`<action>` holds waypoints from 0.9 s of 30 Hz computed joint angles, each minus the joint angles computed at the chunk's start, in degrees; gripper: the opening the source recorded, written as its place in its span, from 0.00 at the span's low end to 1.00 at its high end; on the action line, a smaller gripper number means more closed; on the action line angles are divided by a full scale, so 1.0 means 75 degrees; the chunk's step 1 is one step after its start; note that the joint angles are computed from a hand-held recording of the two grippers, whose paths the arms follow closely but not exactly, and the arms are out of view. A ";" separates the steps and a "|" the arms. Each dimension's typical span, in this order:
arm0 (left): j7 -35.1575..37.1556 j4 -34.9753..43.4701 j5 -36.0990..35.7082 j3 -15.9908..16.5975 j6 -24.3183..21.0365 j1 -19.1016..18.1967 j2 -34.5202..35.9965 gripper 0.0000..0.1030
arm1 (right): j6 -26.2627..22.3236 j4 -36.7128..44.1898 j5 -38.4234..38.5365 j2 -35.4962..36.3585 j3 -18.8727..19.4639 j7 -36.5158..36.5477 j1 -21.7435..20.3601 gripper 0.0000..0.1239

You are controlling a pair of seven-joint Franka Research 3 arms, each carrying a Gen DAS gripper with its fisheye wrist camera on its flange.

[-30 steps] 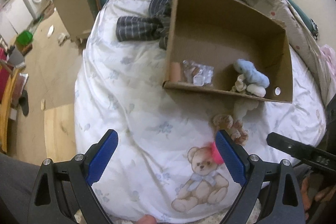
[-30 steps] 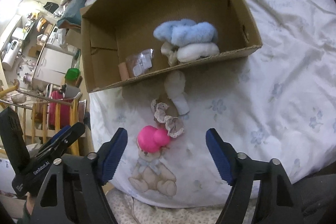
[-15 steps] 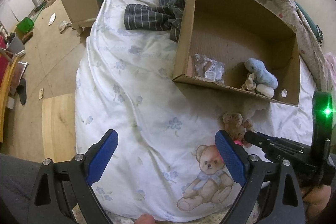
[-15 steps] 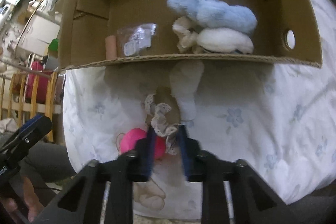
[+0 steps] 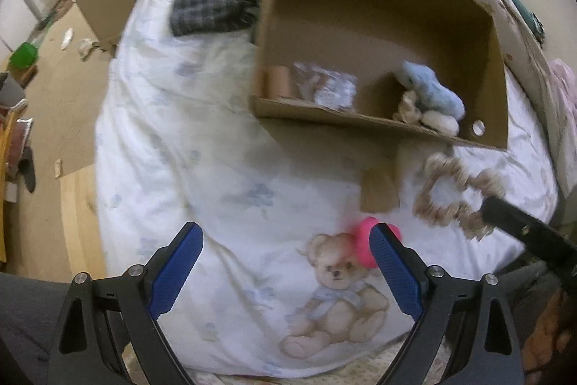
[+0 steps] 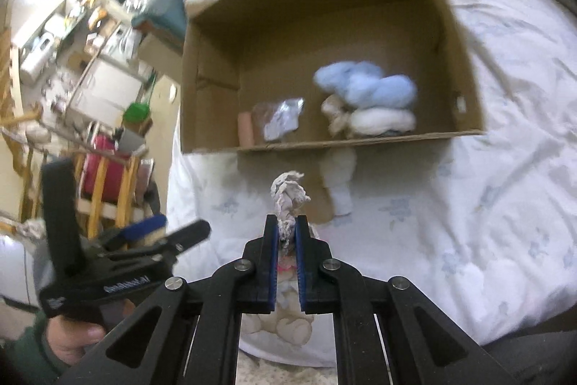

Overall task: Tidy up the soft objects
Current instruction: 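Grasp the beige lace scrunchie with the right tool, then grasp the pink ball with the left tool while the right tool holds the scrunchie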

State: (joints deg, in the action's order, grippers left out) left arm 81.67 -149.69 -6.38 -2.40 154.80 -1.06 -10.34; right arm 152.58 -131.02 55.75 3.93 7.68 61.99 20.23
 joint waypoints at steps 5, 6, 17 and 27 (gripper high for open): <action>0.0344 0.0269 -0.0345 -0.0144 -0.0133 -0.0294 0.0402 0.89 | 0.0253 -0.0243 -0.0217 -0.0133 -0.0152 0.0593 -0.0103 0.08; 0.0434 0.0354 -0.0432 -0.0198 -0.0173 -0.0352 0.0532 0.89 | 0.0269 -0.0258 -0.0337 -0.0115 -0.0175 0.0743 -0.0125 0.08; 0.0775 0.0981 -0.0698 -0.0677 -0.0660 -0.0349 0.1570 0.67 | 0.0117 -0.0258 -0.0705 0.0030 -0.0167 0.1087 -0.0259 0.08; 0.0815 0.1040 -0.0935 -0.0687 -0.0944 -0.0085 0.1565 0.34 | 0.0084 -0.0152 -0.0837 0.0148 -0.0117 0.1084 -0.0250 0.08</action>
